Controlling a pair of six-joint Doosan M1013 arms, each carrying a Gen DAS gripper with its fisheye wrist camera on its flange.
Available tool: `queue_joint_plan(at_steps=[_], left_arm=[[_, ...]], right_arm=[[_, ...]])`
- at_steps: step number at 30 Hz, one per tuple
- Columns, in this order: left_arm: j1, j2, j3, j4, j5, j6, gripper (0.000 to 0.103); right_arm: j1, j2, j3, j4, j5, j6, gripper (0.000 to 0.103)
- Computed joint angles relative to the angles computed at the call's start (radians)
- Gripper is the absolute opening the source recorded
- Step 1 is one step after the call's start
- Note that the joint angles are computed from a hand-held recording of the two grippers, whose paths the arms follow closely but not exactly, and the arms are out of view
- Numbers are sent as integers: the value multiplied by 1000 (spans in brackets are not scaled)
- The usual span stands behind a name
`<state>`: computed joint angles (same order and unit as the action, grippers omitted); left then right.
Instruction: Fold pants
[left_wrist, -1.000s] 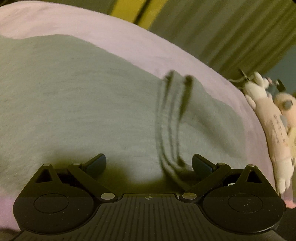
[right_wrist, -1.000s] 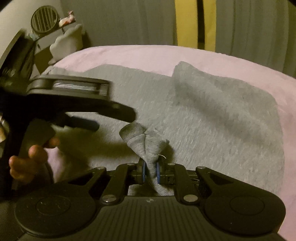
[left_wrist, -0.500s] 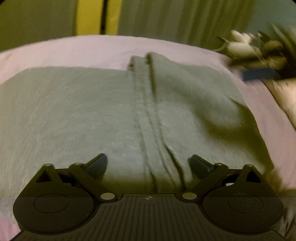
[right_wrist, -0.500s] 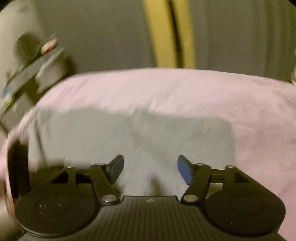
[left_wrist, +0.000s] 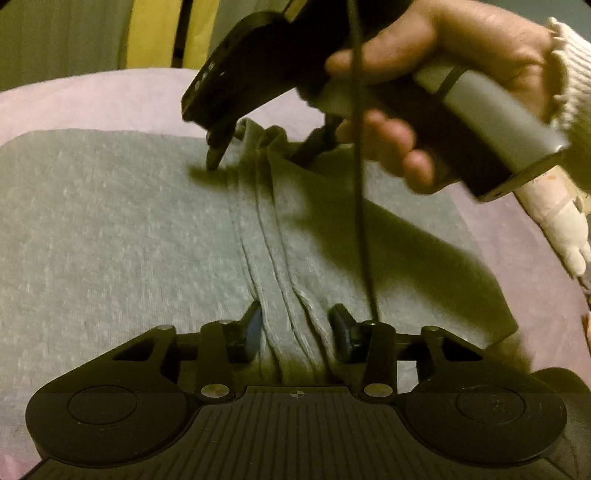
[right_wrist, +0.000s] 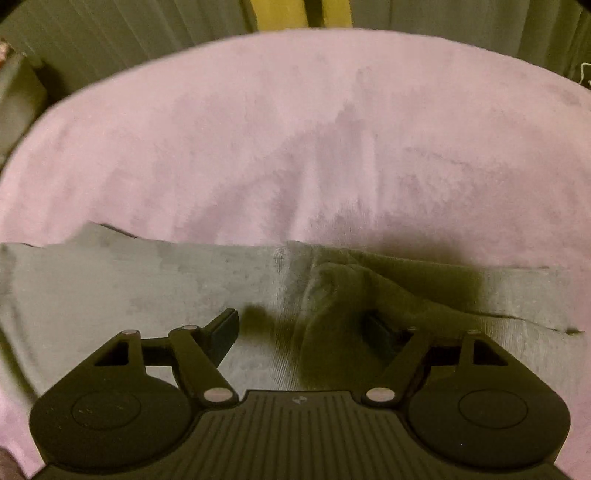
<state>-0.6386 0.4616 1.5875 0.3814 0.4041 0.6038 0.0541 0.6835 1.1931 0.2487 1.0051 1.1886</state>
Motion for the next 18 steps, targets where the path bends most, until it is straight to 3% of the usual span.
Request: queue_joint_plan(at_steps=[1, 3, 6, 9, 14, 18], left_arm=[[3, -1, 2, -15, -4, 12, 41], [11, -6, 7, -63, -22, 42, 31], [25, -20, 27, -161, -62, 107, 23], [28, -32, 42, -154, -84, 90, 21], [19, -64, 77, -23, -110, -23, 20], [10, -109, 124, 236, -95, -311, 20]], right_arm=[[6, -9, 18, -17, -42, -19, 74], [19, -27, 53, -69, -132, -74, 43], [2, -30, 57, -15, -126, -140, 36], [-23, -34, 58, 74, -113, -171, 23], [-46, -77, 104, 200, -147, -240, 19], [-48, -103, 122, 293, -143, -301, 19]])
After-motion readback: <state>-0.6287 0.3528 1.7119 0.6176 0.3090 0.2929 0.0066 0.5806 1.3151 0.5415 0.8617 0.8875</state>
